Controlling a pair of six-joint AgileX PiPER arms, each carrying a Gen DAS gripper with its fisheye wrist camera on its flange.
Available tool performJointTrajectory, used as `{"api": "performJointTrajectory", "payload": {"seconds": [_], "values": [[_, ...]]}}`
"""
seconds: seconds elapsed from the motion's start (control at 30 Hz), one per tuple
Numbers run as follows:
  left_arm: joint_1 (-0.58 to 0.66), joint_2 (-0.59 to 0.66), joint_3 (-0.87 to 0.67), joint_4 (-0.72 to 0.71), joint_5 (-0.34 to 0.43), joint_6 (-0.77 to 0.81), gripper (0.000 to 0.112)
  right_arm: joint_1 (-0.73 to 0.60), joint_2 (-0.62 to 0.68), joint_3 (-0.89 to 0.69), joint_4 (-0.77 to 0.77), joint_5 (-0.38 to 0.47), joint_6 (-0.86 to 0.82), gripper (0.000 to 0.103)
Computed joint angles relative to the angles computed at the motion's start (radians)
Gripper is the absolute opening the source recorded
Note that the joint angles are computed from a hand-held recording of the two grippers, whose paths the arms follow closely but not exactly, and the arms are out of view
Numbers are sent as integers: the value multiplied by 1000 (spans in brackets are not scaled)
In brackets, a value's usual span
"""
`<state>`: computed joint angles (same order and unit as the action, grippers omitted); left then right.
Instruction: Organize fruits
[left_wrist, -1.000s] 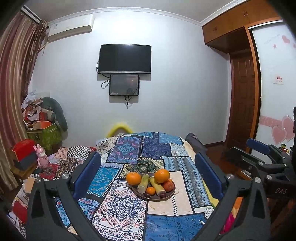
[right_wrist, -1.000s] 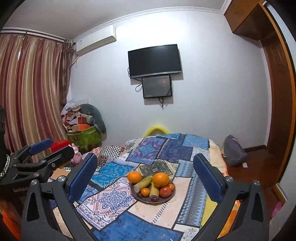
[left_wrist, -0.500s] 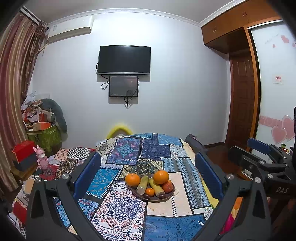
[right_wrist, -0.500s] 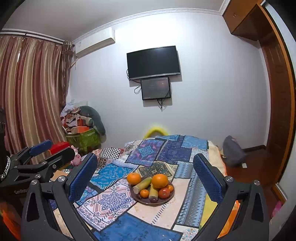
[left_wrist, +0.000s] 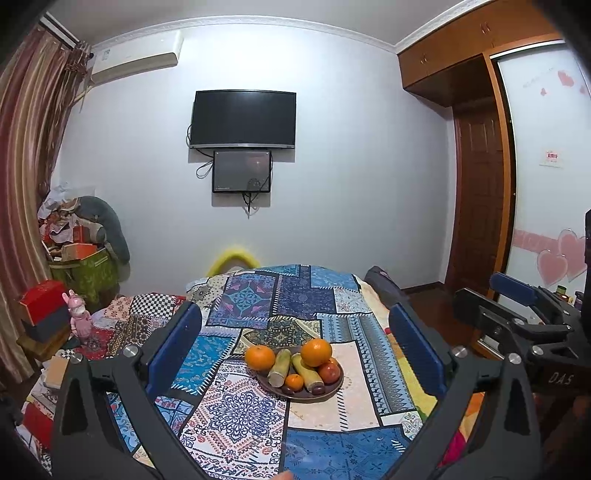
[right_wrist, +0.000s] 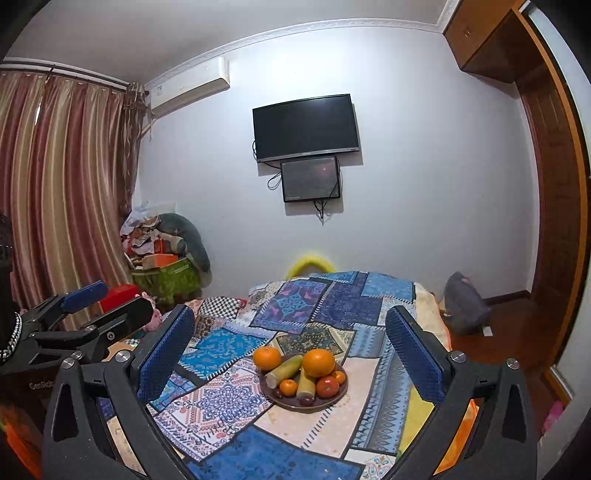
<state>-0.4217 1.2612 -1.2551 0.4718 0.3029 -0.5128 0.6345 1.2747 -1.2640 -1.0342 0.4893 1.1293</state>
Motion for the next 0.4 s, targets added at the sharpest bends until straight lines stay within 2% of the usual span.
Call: {"api": "performJointTrajectory", "payload": {"seconds": [0.4], "values": [[-5,1,-13,0,22,-9,103,-6,-2,3,-4,-3,14,103]]}}
